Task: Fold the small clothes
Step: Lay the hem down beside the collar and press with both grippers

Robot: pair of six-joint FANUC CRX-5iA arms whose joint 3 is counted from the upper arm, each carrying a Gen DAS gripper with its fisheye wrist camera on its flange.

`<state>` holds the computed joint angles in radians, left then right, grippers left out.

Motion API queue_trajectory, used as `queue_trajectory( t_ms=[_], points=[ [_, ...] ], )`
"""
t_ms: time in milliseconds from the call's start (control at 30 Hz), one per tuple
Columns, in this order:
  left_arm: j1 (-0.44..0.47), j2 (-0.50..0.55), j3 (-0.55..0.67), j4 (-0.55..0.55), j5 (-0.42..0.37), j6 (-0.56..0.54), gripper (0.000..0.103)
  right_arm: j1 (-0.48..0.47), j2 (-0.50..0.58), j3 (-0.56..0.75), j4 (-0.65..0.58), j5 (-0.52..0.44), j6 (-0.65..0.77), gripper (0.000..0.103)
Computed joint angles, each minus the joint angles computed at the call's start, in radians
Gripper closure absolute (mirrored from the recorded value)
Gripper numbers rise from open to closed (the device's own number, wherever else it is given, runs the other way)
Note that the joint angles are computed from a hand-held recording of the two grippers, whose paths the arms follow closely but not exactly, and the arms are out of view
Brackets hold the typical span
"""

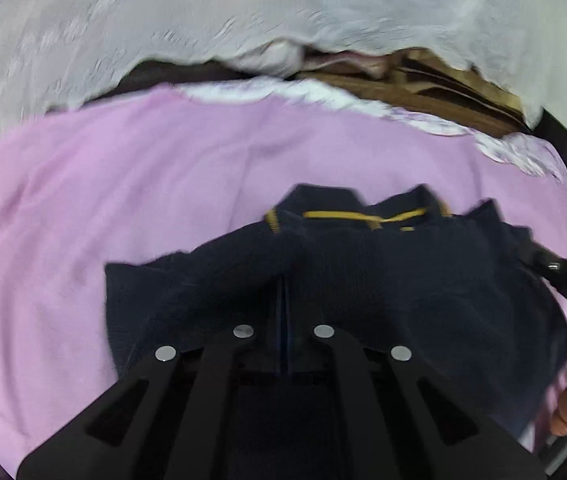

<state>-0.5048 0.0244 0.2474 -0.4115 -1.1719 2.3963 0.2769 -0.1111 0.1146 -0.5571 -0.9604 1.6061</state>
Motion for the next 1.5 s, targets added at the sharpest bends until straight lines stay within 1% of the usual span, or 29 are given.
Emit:
queue_trajectory(
  t_ms=[33, 100, 167, 200, 267, 300, 333, 400, 433, 500, 567, 633, 700, 767, 833, 867, 900, 933, 967, 1033, 1067, 1133, 1167, 1233, 1367, 1400, 1433, 1467, 1500],
  points=[
    [0.027, -0.028, -0.055, 0.030, 0.065, 0.024, 0.102, 0.000, 0.010, 0.011, -0.004, -0.004, 0.001, 0.097],
    [0.059, -0.074, -0.130, 0.067, 0.159, 0.046, 0.102, 0.009, 0.048, 0.042, 0.012, -0.008, -0.018, 0.097],
    [0.079, -0.102, -0.176, 0.094, 0.221, 0.044, 0.102, 0.052, 0.079, 0.043, 0.123, 0.020, -0.105, 0.098],
    [0.087, -0.114, -0.195, 0.107, 0.247, 0.043, 0.102, 0.055, 0.100, 0.043, 0.156, 0.023, -0.142, 0.103],
    [0.104, -0.147, -0.244, 0.127, 0.311, 0.061, 0.102, 0.024, 0.127, 0.068, 0.098, -0.012, -0.138, 0.103],
    [0.104, -0.166, -0.261, 0.107, 0.337, 0.093, 0.102, 0.020, 0.117, 0.061, 0.091, -0.002, -0.137, 0.103],
    [0.102, -0.179, -0.268, 0.090, 0.350, 0.107, 0.102, 0.034, 0.097, 0.036, 0.121, 0.030, -0.150, 0.103],
    [0.067, -0.196, -0.252, 0.010, 0.328, 0.148, 0.102, 0.067, 0.041, -0.026, 0.167, 0.108, -0.143, 0.097],
    [0.059, -0.207, -0.255, -0.001, 0.333, 0.143, 0.102, 0.074, 0.021, -0.039, 0.159, 0.115, -0.108, 0.097],
    [0.063, -0.217, -0.267, 0.056, 0.356, 0.068, 0.102, 0.074, -0.021, -0.054, 0.094, 0.098, -0.009, 0.097],
    [0.048, -0.203, -0.256, 0.075, 0.339, 0.020, 0.102, 0.096, -0.053, -0.069, 0.085, 0.071, 0.032, 0.097],
    [0.046, -0.180, -0.245, 0.102, 0.319, -0.016, 0.102, 0.114, -0.076, -0.084, 0.090, 0.048, 0.046, 0.097],
    [0.050, -0.180, -0.257, 0.134, 0.321, -0.034, 0.102, 0.133, -0.102, -0.108, 0.107, 0.032, 0.055, 0.097],
    [0.051, -0.195, -0.275, 0.160, 0.336, -0.043, 0.102, 0.163, -0.137, -0.147, 0.151, 0.040, 0.048, 0.097],
    [0.050, -0.220, -0.304, 0.204, 0.371, -0.083, 0.102, 0.168, -0.158, -0.161, 0.149, 0.029, 0.059, 0.097],
    [0.043, -0.225, -0.306, 0.204, 0.365, -0.090, 0.102, 0.169, -0.163, -0.164, 0.148, 0.016, 0.063, 0.097],
    [0.023, -0.213, -0.285, 0.177, 0.331, -0.083, 0.100, 0.187, -0.162, -0.173, 0.185, -0.003, 0.039, 0.099],
    [-0.002, -0.182, -0.243, 0.128, 0.257, -0.059, 0.098, 0.207, -0.151, -0.180, 0.229, -0.021, 0.009, 0.099],
    [0.000, -0.166, -0.237, 0.132, 0.231, -0.062, 0.097, 0.206, -0.149, -0.189, 0.228, -0.024, 0.012, 0.099],
    [0.040, -0.193, -0.294, 0.195, 0.292, -0.078, 0.098, 0.175, -0.134, -0.163, 0.177, -0.047, 0.033, 0.099],
    [0.038, -0.199, -0.293, 0.180, 0.289, -0.045, 0.100, 0.168, -0.133, -0.158, 0.167, -0.052, 0.035, 0.101],
    [-0.005, -0.199, -0.237, 0.046, 0.212, 0.068, 0.100, 0.174, -0.152, -0.172, 0.179, -0.015, 0.021, 0.100],
    [-0.011, -0.203, -0.228, 0.022, 0.211, 0.080, 0.100, 0.197, -0.169, -0.188, 0.220, 0.033, 0.012, 0.096],
    [0.002, -0.207, -0.218, 0.026, 0.239, 0.070, 0.100, 0.221, -0.181, -0.197, 0.276, 0.091, -0.004, 0.096],
    [0.000, -0.138, -0.156, -0.003, 0.180, 0.056, 0.100, 0.196, -0.114, -0.147, 0.320, 0.121, -0.073, 0.095],
    [-0.001, -0.114, -0.141, -0.011, 0.140, 0.063, 0.100, 0.191, -0.092, -0.143, 0.354, 0.115, -0.117, 0.095],
    [0.013, -0.104, -0.143, 0.006, 0.123, 0.059, 0.100, 0.183, -0.071, -0.138, 0.378, 0.101, -0.148, 0.095],
    [0.035, -0.114, -0.168, 0.039, 0.143, 0.057, 0.099, 0.154, -0.027, -0.110, 0.363, 0.054, -0.163, 0.098],
    [0.051, -0.126, -0.185, 0.064, 0.166, 0.059, 0.100, 0.120, 0.000, -0.081, 0.296, 0.031, -0.132, 0.102]
  ],
)
